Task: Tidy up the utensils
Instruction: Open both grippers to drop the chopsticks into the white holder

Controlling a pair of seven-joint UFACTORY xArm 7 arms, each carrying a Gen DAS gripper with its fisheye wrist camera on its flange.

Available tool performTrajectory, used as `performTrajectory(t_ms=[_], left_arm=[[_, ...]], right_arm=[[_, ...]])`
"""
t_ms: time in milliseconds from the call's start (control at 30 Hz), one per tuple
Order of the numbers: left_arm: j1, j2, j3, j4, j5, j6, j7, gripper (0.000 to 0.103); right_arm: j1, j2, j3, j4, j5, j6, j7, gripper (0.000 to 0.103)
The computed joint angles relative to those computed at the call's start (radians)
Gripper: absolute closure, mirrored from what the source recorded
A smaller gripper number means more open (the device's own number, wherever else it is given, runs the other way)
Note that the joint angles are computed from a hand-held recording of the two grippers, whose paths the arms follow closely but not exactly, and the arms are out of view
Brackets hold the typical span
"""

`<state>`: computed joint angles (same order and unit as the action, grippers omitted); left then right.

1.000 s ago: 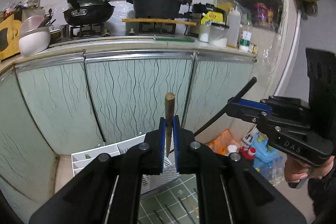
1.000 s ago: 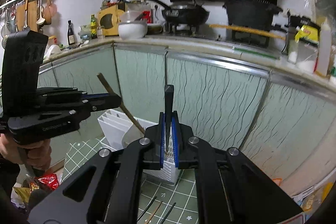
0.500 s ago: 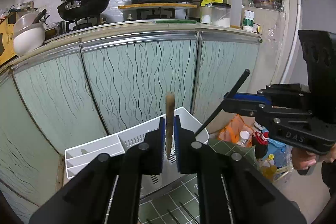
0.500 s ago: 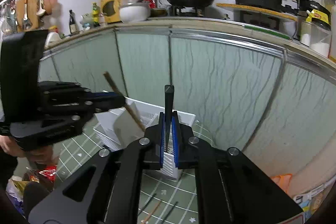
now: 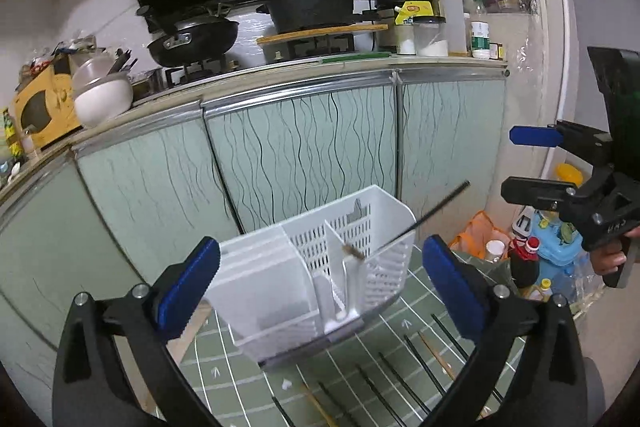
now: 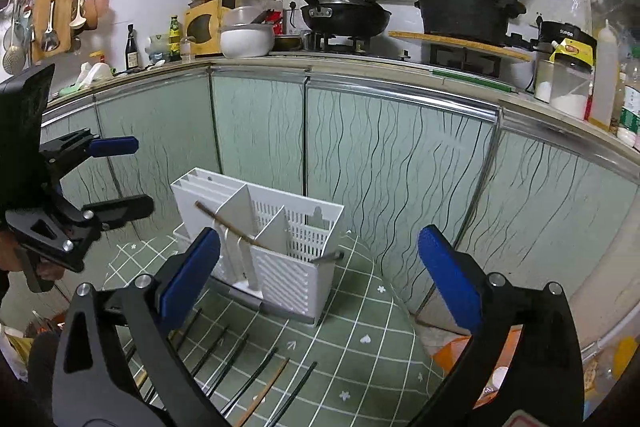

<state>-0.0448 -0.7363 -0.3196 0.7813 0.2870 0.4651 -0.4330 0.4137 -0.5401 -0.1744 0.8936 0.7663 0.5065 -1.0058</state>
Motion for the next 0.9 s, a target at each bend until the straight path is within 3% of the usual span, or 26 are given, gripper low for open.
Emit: performTrajectory(t_ms=[367,900], left_arm=[[-0.029,-0.239,-0.007,-0.195,-0.036,0.069,-0.047,0.005],[-0.044,-0.530,-0.054,-0.440,-0.048,0.187,-0.181,0.005]], right_arm=[[0.016,-0.195,-0.005,-0.219,-0.049,-0.045,-0.009,0.008],[0.042,-0.431,-0.038,-0.483,-0.226,-0.096,0.083,0.008]])
